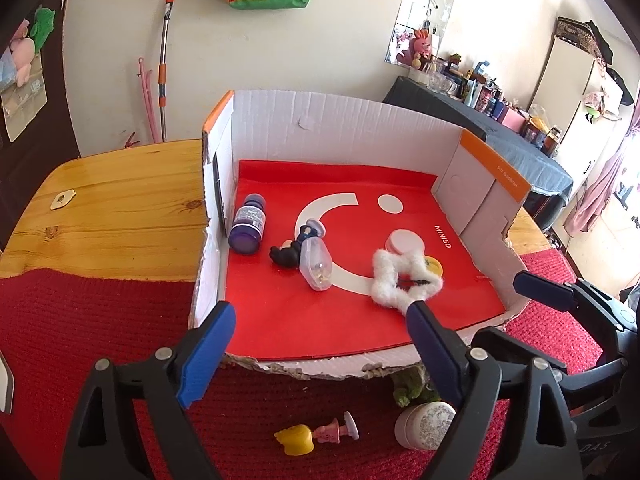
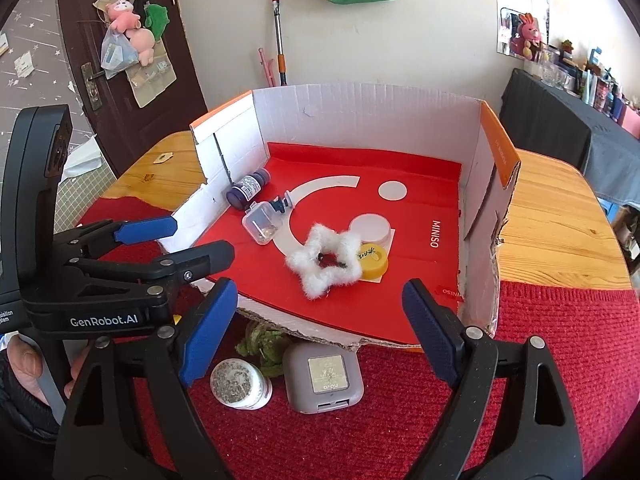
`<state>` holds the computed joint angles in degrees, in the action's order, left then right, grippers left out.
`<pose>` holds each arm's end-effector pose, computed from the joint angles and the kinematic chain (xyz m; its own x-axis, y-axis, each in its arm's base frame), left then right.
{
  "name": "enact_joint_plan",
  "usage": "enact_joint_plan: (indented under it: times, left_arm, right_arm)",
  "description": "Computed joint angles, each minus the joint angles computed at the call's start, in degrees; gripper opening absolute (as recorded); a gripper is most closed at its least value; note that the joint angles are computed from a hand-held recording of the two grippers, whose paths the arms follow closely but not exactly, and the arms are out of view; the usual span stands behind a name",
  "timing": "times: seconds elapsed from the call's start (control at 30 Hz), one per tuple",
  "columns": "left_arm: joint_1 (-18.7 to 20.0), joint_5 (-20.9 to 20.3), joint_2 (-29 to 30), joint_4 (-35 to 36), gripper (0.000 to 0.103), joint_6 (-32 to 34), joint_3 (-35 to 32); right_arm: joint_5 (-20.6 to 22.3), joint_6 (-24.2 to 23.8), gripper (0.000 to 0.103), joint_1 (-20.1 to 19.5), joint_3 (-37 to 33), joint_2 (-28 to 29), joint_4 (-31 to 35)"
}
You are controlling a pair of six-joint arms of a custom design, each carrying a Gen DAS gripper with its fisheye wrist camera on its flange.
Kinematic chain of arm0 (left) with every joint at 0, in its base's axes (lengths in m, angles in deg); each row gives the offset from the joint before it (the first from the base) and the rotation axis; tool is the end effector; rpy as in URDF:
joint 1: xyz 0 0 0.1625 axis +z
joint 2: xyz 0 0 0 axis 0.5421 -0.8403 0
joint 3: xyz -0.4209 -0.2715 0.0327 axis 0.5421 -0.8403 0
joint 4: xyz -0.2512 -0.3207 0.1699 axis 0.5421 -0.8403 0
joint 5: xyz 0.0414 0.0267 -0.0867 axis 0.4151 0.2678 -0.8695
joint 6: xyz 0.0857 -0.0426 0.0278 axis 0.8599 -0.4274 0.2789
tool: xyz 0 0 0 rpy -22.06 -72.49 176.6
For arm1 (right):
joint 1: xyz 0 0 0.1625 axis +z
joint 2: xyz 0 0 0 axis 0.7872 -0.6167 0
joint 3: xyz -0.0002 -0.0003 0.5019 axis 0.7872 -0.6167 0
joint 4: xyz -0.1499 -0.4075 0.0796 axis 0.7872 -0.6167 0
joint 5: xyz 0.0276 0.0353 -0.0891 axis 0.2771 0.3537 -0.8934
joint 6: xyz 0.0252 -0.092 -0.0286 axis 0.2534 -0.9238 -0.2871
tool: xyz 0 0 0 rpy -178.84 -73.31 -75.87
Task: Organize objects
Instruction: 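Withdraw both open tools from the box back over the cloth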
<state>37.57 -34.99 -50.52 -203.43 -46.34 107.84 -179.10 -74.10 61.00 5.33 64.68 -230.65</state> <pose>-0.1013 -0.7865 0.2987 -0.7165 0.5101 -0.4759 0.6707 0.6913 -0.2688 0.3596 -0.7021 0.0382 -0.7779 0.1740 0.6038 -0.3482 0.6805 -0.6447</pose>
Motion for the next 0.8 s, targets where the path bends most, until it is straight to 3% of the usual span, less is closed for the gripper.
enact_joint_plan:
  times: [0.57, 0.8]
  left_arm:
    - [-0.5, -0.2, -3.0, -1.8, 0.090, -0.1, 3.8]
    - [-0.7, -0.4, -4.2, -3.2, 0.097, -0.3, 5.6]
  right_arm:
    - [-2.1, -0.4, 0.087, 2.0, 1.8, 0.0, -2.9]
    - [-3.0, -0.7, 0.087, 2.8, 3.0, -0.1, -4.7]
